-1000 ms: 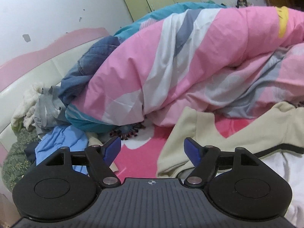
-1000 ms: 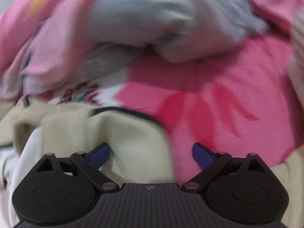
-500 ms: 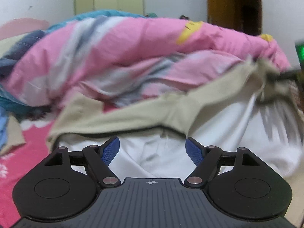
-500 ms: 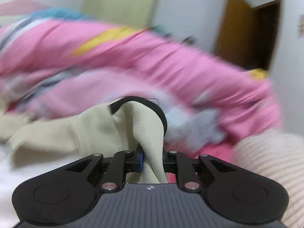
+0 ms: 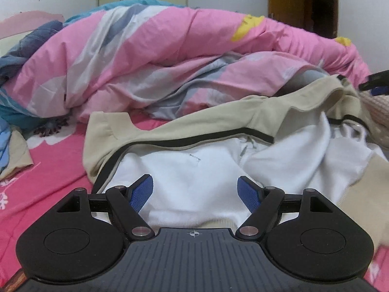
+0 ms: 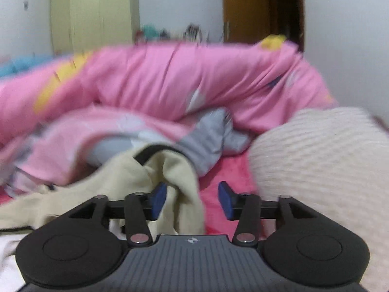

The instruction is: Fold clothes

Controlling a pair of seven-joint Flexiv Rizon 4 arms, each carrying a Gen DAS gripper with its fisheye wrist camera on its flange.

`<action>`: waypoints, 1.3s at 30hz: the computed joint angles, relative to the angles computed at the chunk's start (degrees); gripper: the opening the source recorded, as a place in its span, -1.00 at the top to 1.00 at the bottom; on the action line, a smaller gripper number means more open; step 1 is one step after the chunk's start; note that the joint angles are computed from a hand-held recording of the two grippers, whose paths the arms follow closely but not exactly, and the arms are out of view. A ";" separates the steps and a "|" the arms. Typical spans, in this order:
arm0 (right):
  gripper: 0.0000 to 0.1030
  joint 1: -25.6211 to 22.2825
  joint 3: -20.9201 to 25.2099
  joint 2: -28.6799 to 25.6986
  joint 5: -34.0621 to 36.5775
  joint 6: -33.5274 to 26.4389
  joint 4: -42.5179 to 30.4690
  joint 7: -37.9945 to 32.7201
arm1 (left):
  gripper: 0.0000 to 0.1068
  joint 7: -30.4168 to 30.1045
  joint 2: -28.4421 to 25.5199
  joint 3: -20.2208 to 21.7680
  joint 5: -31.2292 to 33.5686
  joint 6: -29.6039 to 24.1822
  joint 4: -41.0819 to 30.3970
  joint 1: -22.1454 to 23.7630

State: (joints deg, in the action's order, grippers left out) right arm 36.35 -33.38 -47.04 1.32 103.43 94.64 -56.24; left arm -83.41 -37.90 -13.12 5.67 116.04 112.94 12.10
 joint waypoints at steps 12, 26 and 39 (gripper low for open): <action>-0.61 -29.65 40.32 18.01 -0.68 10.42 31.34 11.86 | -0.44 4.91 0.45 -14.32 16.66 -1.38 9.33 13.33; 0.87 -20.31 33.95 15.36 9.67 31.30 35.24 10.73 | -0.45 3.75 -1.71 -20.90 17.20 0.09 12.83 21.39; -0.01 -6.01 19.33 16.07 34.74 22.82 38.70 12.24 | -0.49 -1.14 -8.48 -33.94 12.37 -5.30 13.85 34.90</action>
State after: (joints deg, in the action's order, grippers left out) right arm 30.34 -14.05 -30.97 36.06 126.25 133.33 -44.00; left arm -84.55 -46.38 -47.06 18.04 110.74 126.79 47.00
